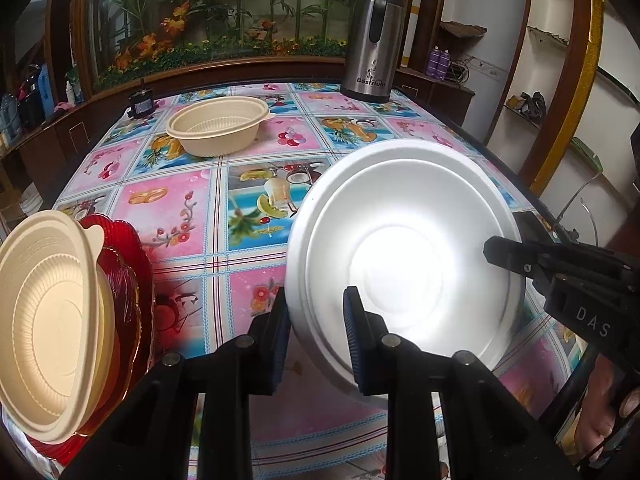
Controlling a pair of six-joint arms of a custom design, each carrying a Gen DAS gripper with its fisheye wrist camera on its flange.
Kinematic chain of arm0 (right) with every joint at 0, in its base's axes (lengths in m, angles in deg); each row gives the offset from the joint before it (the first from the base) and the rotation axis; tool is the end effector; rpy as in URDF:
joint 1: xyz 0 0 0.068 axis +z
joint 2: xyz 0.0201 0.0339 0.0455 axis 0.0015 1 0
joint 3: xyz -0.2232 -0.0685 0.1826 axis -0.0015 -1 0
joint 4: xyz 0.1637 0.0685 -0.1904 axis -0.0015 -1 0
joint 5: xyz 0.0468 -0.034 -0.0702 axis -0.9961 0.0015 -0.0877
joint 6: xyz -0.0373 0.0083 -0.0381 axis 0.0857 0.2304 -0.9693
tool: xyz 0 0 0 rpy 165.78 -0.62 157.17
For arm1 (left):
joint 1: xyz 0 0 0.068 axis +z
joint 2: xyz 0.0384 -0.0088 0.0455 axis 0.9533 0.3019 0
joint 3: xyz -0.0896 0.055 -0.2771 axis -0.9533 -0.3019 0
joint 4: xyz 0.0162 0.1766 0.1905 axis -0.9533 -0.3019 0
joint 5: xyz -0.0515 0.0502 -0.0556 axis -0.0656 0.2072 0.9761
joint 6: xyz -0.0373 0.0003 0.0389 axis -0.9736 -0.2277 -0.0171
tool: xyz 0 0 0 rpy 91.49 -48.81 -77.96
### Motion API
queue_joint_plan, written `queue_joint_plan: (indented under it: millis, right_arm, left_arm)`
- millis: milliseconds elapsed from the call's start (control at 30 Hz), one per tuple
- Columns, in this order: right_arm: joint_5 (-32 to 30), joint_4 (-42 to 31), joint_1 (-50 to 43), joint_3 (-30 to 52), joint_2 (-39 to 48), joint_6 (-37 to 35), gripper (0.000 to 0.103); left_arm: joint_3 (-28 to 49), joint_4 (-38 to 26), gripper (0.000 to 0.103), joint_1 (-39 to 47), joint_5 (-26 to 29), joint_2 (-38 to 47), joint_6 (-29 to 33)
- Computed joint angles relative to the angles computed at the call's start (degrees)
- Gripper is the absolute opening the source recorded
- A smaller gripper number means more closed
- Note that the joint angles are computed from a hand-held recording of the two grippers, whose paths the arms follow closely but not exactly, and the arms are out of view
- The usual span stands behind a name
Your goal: Organize plates and bowls
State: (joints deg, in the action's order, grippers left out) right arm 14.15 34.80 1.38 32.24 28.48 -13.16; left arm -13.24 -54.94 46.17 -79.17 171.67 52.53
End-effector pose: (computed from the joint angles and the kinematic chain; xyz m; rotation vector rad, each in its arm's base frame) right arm 0.1624 0.0031 0.1217 0.1928 2.3744 0.0789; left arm 0.2487 -0.1271 0.1151 0.5765 2.3502 -0.3538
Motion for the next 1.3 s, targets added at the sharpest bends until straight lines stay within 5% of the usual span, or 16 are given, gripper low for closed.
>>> queue_joint_plan:
  millis: [1300]
  right_arm:
    - [4.9,-6.9,6.8,3.4,-5.3,2.9,0.011]
  left_arm:
    - [-3.5,-0.7,0.027,2.9,1.1,-8.9,0.6]
